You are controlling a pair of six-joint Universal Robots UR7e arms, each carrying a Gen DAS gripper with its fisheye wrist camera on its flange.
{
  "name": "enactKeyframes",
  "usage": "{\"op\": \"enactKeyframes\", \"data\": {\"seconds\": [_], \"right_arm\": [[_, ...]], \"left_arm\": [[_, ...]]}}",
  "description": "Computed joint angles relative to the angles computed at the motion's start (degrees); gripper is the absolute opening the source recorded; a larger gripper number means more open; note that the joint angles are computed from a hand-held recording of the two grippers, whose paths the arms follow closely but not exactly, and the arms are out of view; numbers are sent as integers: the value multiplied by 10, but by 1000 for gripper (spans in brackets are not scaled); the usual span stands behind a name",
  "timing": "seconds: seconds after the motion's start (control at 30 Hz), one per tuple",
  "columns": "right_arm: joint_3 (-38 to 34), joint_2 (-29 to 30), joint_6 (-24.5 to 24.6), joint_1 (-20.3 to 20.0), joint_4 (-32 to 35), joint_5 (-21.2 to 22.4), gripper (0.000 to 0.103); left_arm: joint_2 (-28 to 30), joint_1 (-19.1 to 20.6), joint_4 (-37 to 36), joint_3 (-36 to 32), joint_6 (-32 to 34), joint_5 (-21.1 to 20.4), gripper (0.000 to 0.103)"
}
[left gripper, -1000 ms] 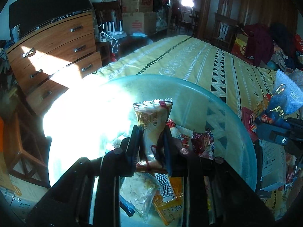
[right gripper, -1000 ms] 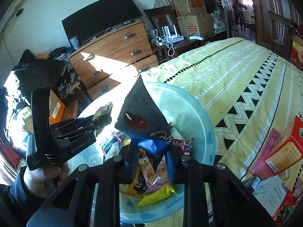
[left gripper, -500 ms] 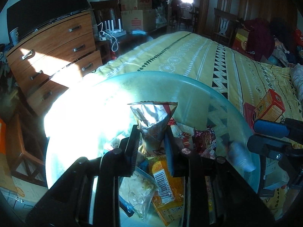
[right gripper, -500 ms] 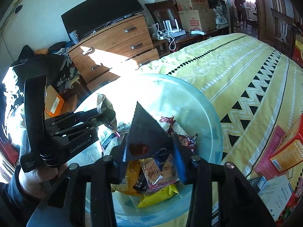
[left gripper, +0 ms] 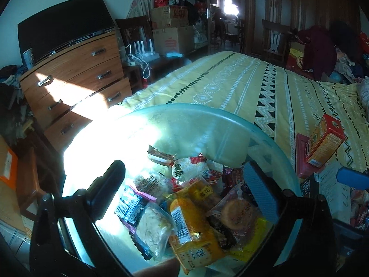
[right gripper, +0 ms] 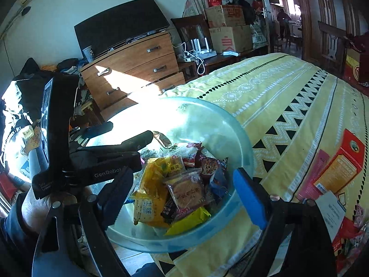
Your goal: Organize snacks
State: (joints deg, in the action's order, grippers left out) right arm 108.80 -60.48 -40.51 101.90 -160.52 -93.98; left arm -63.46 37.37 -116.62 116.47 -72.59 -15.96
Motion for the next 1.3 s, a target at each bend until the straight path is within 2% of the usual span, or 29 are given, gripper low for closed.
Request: {"op": "enactKeyframes", "data": {"seconds": [0.2, 0.3, 0.33, 0.37, 0.47, 0.57, 0.63, 0.67, 0.97, 1.3], "right_arm": [[81, -91, -11, -37, -42, 14, 91], [119, -138, -18, -62, -53, 10, 91], [130, -155, -19, -72, -53, 9, 91], [140, -171, -20, -82, -53, 7, 91], [169, -218, -26, -115, -50, 1, 91], [195, -267, -27, -152, -38, 7, 91], [207, -291, -30, -170, -36, 6, 91], [214, -305, -34, -183, -33, 7, 91], [243, -384, -56, -284, 0, 31, 91], [239, -422, -80, -387, 49, 104, 91]], "left_arm": [[46, -40, -60, -15, 28, 7, 103], [67, -60, 24, -43, -39, 18, 103], [72, -67, 26, -45, -43, 21, 103], [82, -76, 5, -45, -29, 25, 103], [117, -99, -122, -40, 68, 24, 103], [144, -115, -134, -55, 84, 19, 103], [160, -120, -189, -61, 127, -2, 103], [168, -121, -194, -67, 132, -9, 103], [235, -133, -206, -127, 177, -28, 103], [307, -147, -133, -210, 164, -38, 103]]}}
